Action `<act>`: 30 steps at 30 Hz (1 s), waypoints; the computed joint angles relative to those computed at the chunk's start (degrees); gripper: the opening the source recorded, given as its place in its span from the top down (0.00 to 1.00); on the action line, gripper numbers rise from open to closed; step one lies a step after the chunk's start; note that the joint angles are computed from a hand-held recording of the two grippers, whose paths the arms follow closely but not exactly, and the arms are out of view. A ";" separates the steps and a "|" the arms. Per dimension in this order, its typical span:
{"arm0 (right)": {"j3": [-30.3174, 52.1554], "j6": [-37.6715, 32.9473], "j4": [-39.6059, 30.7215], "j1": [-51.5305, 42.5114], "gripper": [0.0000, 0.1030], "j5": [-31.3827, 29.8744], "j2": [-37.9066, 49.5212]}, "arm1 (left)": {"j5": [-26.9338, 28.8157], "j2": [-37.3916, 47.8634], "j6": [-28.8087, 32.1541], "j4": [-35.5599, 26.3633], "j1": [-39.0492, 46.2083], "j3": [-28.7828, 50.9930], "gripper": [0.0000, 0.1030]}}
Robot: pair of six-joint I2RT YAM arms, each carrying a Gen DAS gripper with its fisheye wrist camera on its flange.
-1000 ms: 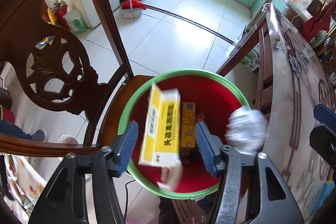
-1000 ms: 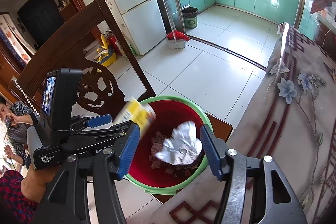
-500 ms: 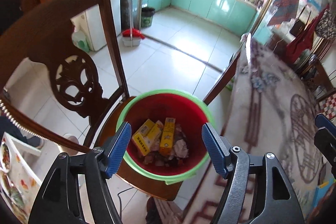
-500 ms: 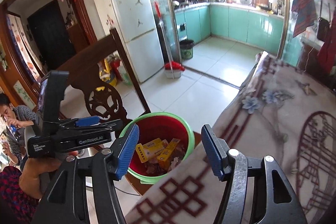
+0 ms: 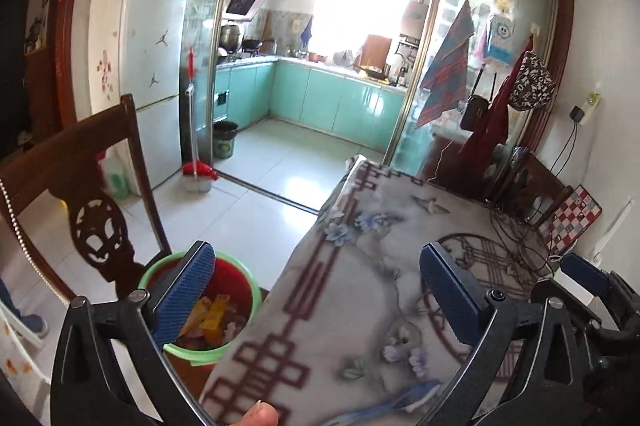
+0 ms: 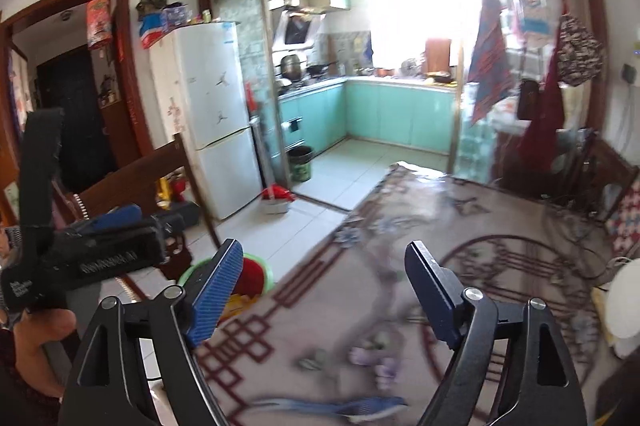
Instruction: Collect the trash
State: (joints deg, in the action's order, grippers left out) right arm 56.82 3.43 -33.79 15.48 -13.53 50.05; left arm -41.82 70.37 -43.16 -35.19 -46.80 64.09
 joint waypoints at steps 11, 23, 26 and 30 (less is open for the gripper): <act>1.52 -11.17 -5.75 -44.40 0.01 -26.02 -5.57 | -16.70 13.61 -0.22 -3.83 -12.86 17.66 0.00; 2.87 -11.04 -8.91 -49.77 0.01 -28.82 -4.17 | -13.57 19.46 -3.41 -12.15 -14.09 25.73 0.00; 2.34 -10.51 -8.07 -48.23 0.01 -27.92 -4.01 | -13.77 20.18 -3.87 -13.56 -14.05 26.80 0.00; 2.21 -10.16 -7.21 -46.99 0.01 -26.82 -3.48 | -13.20 20.86 -4.84 -14.79 -13.57 27.46 0.00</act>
State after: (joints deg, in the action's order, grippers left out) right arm 59.04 -6.72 -41.00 -31.51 -40.35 46.57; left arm -55.02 91.24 -48.01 -49.98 -60.37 91.54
